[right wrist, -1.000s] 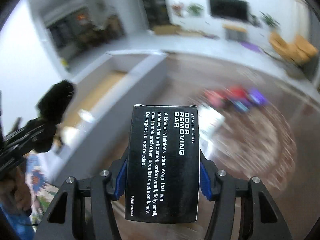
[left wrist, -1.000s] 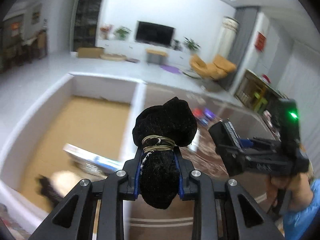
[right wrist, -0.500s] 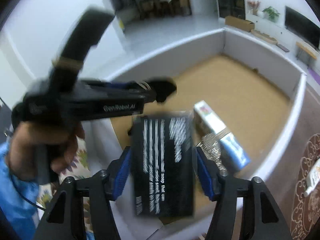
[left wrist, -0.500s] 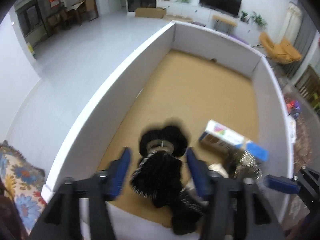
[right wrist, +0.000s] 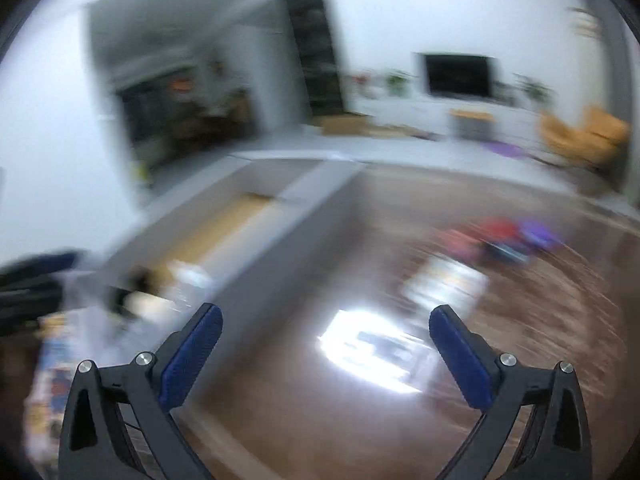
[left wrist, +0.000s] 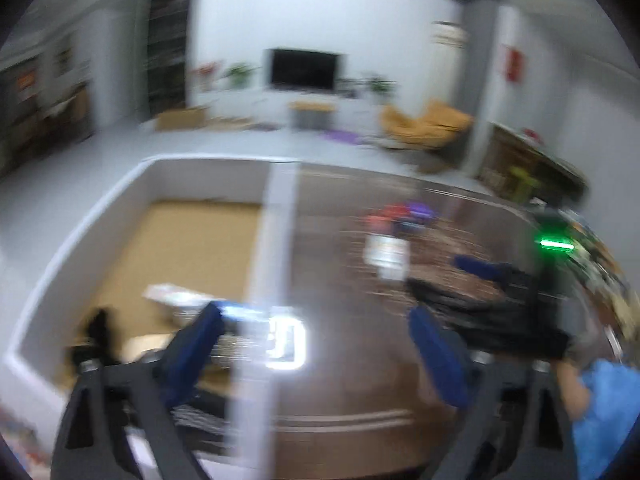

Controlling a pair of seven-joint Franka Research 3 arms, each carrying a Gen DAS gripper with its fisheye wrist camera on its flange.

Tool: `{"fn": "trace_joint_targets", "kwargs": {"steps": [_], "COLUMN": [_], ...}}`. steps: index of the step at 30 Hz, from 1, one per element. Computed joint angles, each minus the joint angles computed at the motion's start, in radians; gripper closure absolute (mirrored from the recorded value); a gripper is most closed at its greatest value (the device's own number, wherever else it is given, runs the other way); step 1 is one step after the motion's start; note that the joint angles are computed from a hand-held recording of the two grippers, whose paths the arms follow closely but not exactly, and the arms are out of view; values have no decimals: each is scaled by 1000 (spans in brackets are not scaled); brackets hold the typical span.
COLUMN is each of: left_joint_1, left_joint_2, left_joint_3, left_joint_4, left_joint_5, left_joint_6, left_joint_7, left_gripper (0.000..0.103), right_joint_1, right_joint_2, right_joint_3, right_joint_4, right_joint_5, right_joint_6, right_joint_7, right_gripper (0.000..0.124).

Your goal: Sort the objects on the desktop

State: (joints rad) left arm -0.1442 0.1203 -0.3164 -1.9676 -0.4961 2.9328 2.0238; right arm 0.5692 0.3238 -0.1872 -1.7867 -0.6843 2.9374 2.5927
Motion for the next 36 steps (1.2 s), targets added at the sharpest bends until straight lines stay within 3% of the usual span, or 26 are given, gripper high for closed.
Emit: {"fn": "trace_joint_targets", "kwargs": {"steps": [2,3,5,7,10,12,15,19,22,25,36], "left_joint_1": [-36,-60,-159,-265,-341,-347,-305,-298,-246,-232,-210], "left_joint_2": [36,65,163,284,394,458,516,579,562,575,569], "left_joint_3": [-49,-45,35,142,220,242,223,207,150,131,104], "left_joint_4": [-9,-3,56,177,290,375,469,555,515,526,511], "left_joint_5": [-30,17,233,419,551,599,637,712,725,759,789], "left_joint_6": [22,23,-8,-62,-112,-138,-165,-204,-193,-189,-184], "left_joint_7": [39,1,-193,-373,-530,-585,-591,-619,-615,-630,-650], "left_gripper": [0,0,0,0,0,0,0,0,0,0,0], "right_joint_1": [-1,-9,-25,-52,-101,-128,-157,-217,-234,-252,-265], "right_joint_2": [-54,-74,-131,-182,-227,-219,-206,-180,-196,-195,-193], "right_joint_3": [-38,-47,-60,-56,-38,-11,43,100,126,142,156], "right_joint_4": [-92,-131,-221,-298,-365,-369,-353,-330,-341,-341,-339], "right_joint_5": [-46,-77,-137,-165,-184,-157,-117,-62,-68,-72,-75], "right_joint_6": [-95,-143,-230,-261,-254,-244,-257,-230,-241,-240,-241], "right_joint_7": [40,65,124,173,212,193,150,105,115,117,119], "right_gripper": [21,21,21,21,21,21,21,21,21,21,21]}}
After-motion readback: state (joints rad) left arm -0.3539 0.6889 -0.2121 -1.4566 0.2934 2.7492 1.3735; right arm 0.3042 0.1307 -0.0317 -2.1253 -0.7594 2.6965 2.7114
